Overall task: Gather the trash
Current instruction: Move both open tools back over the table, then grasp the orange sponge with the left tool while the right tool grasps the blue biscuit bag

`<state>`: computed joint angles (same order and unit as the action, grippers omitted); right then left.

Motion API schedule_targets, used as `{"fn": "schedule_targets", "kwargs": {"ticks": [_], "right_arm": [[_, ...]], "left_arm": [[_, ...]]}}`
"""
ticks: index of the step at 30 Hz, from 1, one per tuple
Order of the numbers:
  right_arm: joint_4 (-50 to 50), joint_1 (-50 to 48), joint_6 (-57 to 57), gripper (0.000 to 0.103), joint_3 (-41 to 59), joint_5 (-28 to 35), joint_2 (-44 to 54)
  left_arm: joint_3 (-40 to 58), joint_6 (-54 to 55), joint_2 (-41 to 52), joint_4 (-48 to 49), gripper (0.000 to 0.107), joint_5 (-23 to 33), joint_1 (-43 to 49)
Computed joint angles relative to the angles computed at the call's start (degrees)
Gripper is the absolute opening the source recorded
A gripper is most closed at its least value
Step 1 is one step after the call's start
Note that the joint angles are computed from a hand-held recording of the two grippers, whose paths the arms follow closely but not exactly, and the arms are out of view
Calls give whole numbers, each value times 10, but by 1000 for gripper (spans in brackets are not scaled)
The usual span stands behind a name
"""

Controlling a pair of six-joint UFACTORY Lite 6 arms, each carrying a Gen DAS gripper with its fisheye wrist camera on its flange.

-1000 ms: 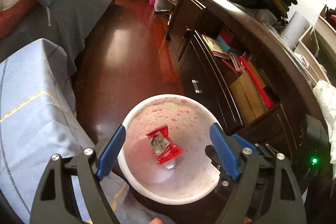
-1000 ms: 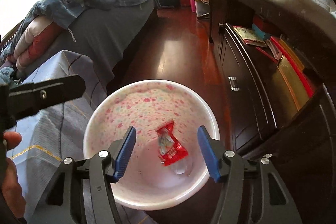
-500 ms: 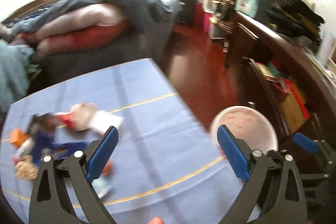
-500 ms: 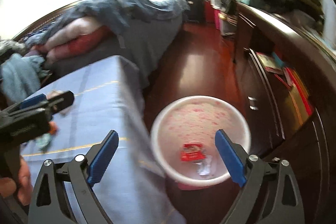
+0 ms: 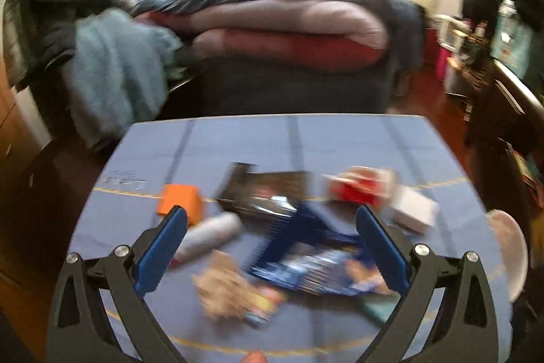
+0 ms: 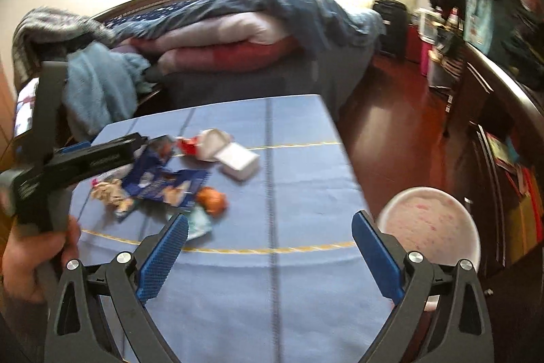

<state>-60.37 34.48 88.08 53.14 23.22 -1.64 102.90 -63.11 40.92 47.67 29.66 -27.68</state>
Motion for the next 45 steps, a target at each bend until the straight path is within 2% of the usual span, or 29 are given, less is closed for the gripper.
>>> {"fn": "schedule_targets", "kwargs": {"ticks": [5, 10, 16, 19, 22, 25, 28, 34, 39, 40, 43, 45], "right_arm": [[10, 32, -16, 96, 82, 7, 84], [40, 38, -50, 96, 154, 5, 153], [81, 43, -85, 96, 226, 4, 219], [108, 46, -118, 96, 278, 11, 264], [142, 52, -165, 96, 346, 27, 322], [171, 57, -206, 96, 409, 45, 375], [203, 58, -249, 96, 453, 52, 409], [212, 56, -264, 96, 468, 55, 420], [240, 56, -299, 97, 517, 67, 453], [247, 57, -310, 100, 532, 70, 462], [253, 68, -347, 99, 599, 100, 509], [267, 77, -393, 99, 677, 143, 565]], "left_arm": [[74, 92, 68, -74, 99, -20, 78], [173, 263, 147, -246, 98, -15, 131], [190, 359, 172, -369, 87, -23, 168], [188, 396, 172, -418, 78, -31, 182], [170, 425, 162, -458, 47, -38, 193], [157, 483, 154, -514, 39, -45, 199], [112, 466, 126, -485, 39, -67, 196], [1, 562, 49, -574, 38, -114, 213], [-43, 599, 18, -607, 38, -130, 223], [-50, 607, 14, -615, 38, -133, 225], [-74, 612, -3, -621, 38, -145, 231], [-76, 611, -2, -621, 38, -144, 234]]}}
